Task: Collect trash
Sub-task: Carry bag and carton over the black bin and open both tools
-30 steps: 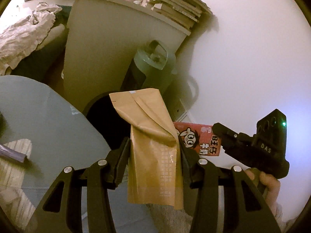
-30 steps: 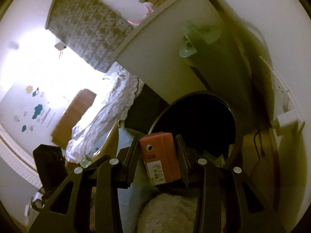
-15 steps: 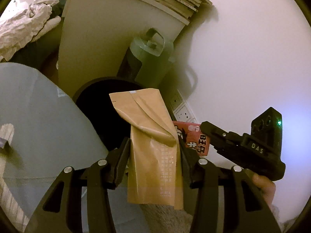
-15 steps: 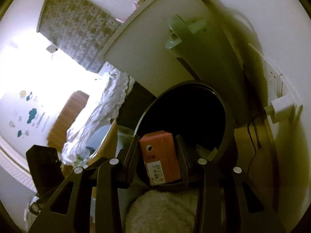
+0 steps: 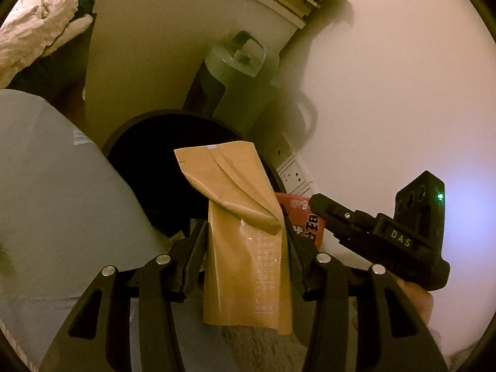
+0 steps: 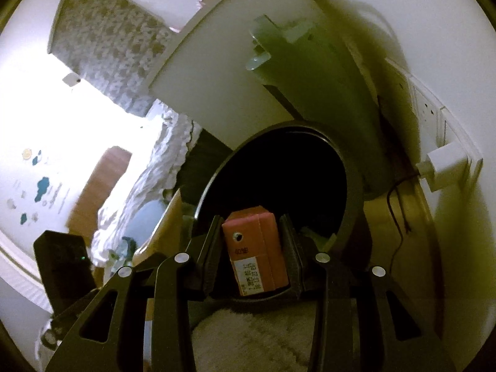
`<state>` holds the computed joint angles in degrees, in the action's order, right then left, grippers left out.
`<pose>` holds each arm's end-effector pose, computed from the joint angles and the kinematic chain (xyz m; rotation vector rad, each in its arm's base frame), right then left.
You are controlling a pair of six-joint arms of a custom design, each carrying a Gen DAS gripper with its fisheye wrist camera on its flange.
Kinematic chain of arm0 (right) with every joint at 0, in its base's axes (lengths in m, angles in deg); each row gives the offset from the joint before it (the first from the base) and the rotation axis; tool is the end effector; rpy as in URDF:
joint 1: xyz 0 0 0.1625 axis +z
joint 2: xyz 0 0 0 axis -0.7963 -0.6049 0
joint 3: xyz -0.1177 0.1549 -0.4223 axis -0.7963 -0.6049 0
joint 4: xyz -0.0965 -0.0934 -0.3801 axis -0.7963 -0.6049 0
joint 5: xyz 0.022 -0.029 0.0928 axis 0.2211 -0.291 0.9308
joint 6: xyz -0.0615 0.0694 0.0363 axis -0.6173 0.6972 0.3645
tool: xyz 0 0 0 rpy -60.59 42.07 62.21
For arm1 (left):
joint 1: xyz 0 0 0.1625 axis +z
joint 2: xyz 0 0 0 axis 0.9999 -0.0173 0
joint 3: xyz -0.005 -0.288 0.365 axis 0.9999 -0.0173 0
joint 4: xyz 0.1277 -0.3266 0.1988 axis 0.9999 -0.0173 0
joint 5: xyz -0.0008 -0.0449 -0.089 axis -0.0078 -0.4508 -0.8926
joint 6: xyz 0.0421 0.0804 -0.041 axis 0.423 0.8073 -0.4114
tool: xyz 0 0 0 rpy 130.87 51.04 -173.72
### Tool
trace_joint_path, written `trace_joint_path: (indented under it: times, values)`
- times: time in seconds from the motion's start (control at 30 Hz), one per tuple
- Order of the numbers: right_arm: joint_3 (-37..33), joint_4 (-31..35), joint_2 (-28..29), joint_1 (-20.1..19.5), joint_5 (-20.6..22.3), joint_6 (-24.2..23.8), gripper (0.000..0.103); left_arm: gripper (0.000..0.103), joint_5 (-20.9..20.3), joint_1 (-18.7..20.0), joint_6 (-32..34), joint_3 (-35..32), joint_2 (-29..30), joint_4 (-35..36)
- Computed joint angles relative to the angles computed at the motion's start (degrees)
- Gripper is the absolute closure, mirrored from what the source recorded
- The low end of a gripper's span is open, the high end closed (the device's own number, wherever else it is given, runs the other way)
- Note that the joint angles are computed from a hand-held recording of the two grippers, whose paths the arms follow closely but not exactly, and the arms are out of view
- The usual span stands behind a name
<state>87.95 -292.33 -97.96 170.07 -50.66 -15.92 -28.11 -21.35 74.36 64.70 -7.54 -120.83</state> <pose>0.3090 -0.4659 0.0765 -0.6203 -2.3947 1.5795 -0.1420 -0.6780 0.2989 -1.2946 -2.7867 0.0174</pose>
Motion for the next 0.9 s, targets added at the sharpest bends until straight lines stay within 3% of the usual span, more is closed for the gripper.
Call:
trace_joint_path:
  times: [0.5, 0.9]
  values:
    - [0.0, 1.4, 0.5, -2.5, 2.1, 0.7, 0.065, 0.056, -1.0, 0.3, -1.4, -1.7, 1.6, 2.1]
    - [-0.6, 2.9, 0.5, -3.6, 4.2, 1.1, 0.065, 0.056, 0.4, -0.6, -1.4, -2.0, 2.5, 1.5]
